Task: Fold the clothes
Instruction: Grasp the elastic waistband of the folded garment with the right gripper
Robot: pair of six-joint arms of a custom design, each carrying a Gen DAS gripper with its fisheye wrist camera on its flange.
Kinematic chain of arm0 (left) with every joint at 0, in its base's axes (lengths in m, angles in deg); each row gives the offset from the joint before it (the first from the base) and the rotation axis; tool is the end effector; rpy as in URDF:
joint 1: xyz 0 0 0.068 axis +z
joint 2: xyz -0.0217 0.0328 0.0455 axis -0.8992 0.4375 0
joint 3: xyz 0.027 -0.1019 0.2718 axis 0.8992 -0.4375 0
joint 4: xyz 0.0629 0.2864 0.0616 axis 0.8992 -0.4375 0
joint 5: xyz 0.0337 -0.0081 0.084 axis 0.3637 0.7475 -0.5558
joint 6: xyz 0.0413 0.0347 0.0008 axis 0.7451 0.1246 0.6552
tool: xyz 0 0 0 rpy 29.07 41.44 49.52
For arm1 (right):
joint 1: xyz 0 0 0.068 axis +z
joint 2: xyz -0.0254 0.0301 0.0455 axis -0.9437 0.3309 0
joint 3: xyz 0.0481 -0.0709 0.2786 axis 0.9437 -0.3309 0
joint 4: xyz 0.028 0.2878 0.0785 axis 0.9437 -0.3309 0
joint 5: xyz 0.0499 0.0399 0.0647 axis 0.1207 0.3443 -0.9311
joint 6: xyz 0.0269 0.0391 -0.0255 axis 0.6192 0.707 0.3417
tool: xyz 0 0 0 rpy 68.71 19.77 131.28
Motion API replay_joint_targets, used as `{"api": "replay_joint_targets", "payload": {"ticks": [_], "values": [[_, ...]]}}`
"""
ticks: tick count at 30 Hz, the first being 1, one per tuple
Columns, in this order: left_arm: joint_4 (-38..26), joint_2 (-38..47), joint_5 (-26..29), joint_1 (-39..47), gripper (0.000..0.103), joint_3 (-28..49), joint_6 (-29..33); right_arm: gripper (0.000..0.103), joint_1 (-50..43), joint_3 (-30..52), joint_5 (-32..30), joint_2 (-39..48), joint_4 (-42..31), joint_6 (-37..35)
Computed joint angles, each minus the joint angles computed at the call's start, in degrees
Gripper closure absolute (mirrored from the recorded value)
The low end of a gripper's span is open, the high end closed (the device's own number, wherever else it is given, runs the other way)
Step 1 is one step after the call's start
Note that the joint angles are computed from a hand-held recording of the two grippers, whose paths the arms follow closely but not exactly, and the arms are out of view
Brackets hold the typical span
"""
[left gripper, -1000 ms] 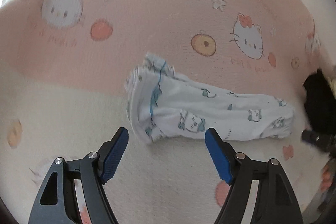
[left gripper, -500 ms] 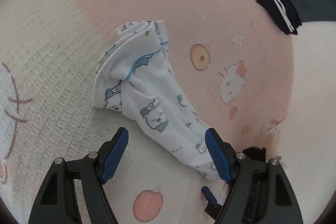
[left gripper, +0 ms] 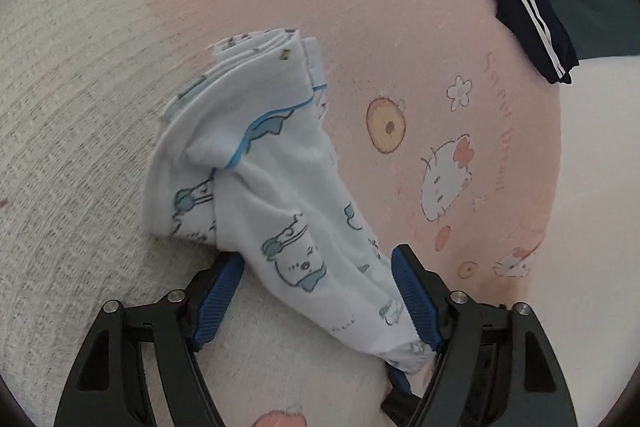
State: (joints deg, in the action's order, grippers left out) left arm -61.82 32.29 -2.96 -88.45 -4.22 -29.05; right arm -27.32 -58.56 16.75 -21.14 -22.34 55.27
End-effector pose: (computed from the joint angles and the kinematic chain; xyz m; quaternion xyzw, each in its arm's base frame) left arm 0.3922 -0.2005 0.1967 -0.0192 0.8798 -0.4434 0.1701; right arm 0.1769 0.1375 0.1831 0.6192 0.6029 0.3556 0.3557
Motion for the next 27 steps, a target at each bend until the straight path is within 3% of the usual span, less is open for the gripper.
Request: {"api": "replay_joint_targets", "payload": {"ticks": [4,7,10,12,13,15,17,20,27], "values": [[0.9,0.5,-3.1,-0.9,0.012,0.6,2.1,0.029,-1.9,1.6,-1.0,1.2,-2.5,-2.8],[0.7,1.0,-6.3,-2.3,0.010,1.4,6.1,0.032,-3.1,4.1,-1.7,2.9,-6.4,-8.5],[0.3,1.7,-9.6,-3.8,0.011,2.3,14.6,0.047,-3.4,8.1,-1.4,6.4,-12.5,-14.6],[-1.3,2.7,-11.1,-4.5,0.011,3.8,20.5,0.064,-3.5,9.9,-0.8,8.2,-15.9,-18.2],[-2.2,3.0,-10.8,-4.3,0.012,4.5,21.3,0.066,-3.8,9.5,-1.0,7.9,-15.7,-19.6],[-4.6,3.9,-10.5,-3.4,0.025,6.4,21.4,0.074,-3.8,8.5,-1.6,6.5,-16.0,-20.3],[-8.1,5.1,-11.1,-2.0,0.067,8.8,20.1,0.077,-4.4,8.8,-2.8,6.0,-17.6,-21.1],[-8.9,7.8,-6.7,0.8,0.082,11.1,18.9,0.079,-4.7,14.0,-3.1,9.8,-23.8,-25.2],[-12.3,2.3,-12.1,0.1,0.084,8.4,24.7,0.083,1.7,25.4,3.1,16.1,-40.1,-28.8]]}}
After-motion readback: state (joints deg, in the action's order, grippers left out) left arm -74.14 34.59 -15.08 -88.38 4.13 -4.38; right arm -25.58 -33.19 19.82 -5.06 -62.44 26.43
